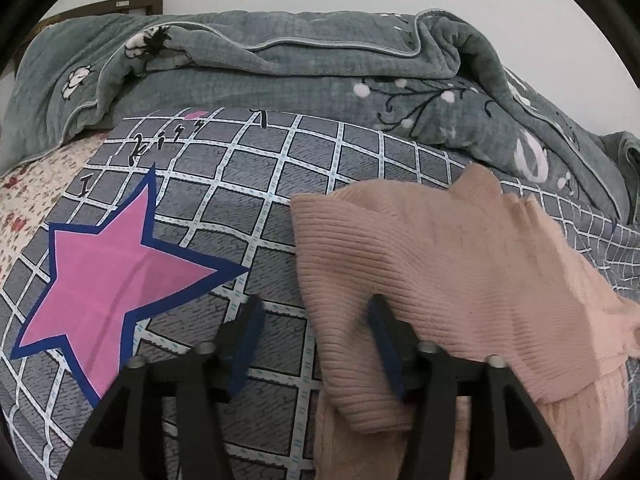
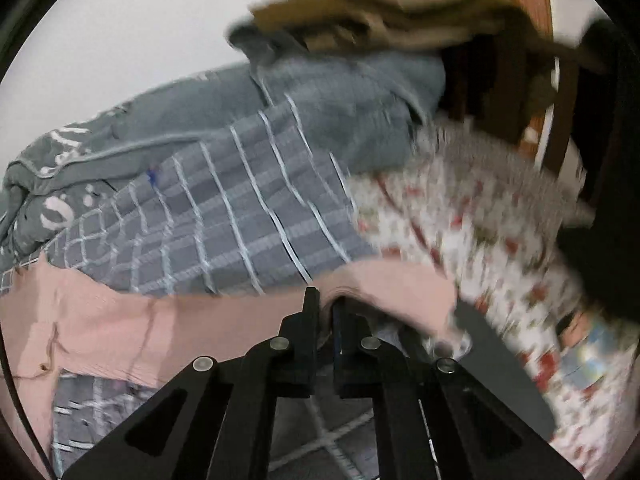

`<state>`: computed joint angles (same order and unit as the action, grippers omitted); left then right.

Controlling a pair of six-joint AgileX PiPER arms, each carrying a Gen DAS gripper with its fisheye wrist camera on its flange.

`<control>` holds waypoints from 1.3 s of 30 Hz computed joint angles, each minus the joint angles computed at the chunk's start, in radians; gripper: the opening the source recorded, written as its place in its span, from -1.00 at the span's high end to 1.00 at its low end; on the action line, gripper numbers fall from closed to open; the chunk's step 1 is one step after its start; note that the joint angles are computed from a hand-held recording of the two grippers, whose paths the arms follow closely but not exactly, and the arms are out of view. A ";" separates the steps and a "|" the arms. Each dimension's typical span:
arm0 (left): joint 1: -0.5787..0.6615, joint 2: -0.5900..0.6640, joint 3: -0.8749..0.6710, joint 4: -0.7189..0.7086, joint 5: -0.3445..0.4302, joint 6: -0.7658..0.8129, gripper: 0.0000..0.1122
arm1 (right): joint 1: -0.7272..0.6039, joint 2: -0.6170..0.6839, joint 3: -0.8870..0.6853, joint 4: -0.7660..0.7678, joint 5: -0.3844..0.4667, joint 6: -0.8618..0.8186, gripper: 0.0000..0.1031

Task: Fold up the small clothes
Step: 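Grasp the other sleeve with the right tool and fold it across the body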

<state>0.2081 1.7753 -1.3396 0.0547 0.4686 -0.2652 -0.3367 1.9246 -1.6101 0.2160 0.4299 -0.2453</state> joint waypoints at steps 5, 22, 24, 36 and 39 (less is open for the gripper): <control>0.053 -0.049 0.023 -0.147 0.014 0.117 -0.45 | 0.143 -0.146 0.006 -0.101 -0.013 0.077 0.90; 0.373 -0.269 0.186 -0.474 0.133 0.581 -0.46 | 0.969 0.233 -0.521 -0.214 0.250 0.210 0.66; 0.370 -0.275 0.204 -0.485 0.140 0.617 -0.46 | 0.981 0.247 -0.506 -0.216 0.279 0.194 0.45; 0.223 -0.182 0.142 -0.642 0.165 0.700 -0.46 | 0.654 -0.145 0.154 -0.195 0.023 0.105 0.00; 0.210 -0.152 0.124 -0.649 0.161 0.687 -0.46 | 0.563 -0.155 0.212 -0.209 0.016 0.087 0.00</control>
<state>0.4184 1.6234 -1.2155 -0.5946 0.6295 0.4216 0.2267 1.7699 -1.3978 0.0074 0.4464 -0.1581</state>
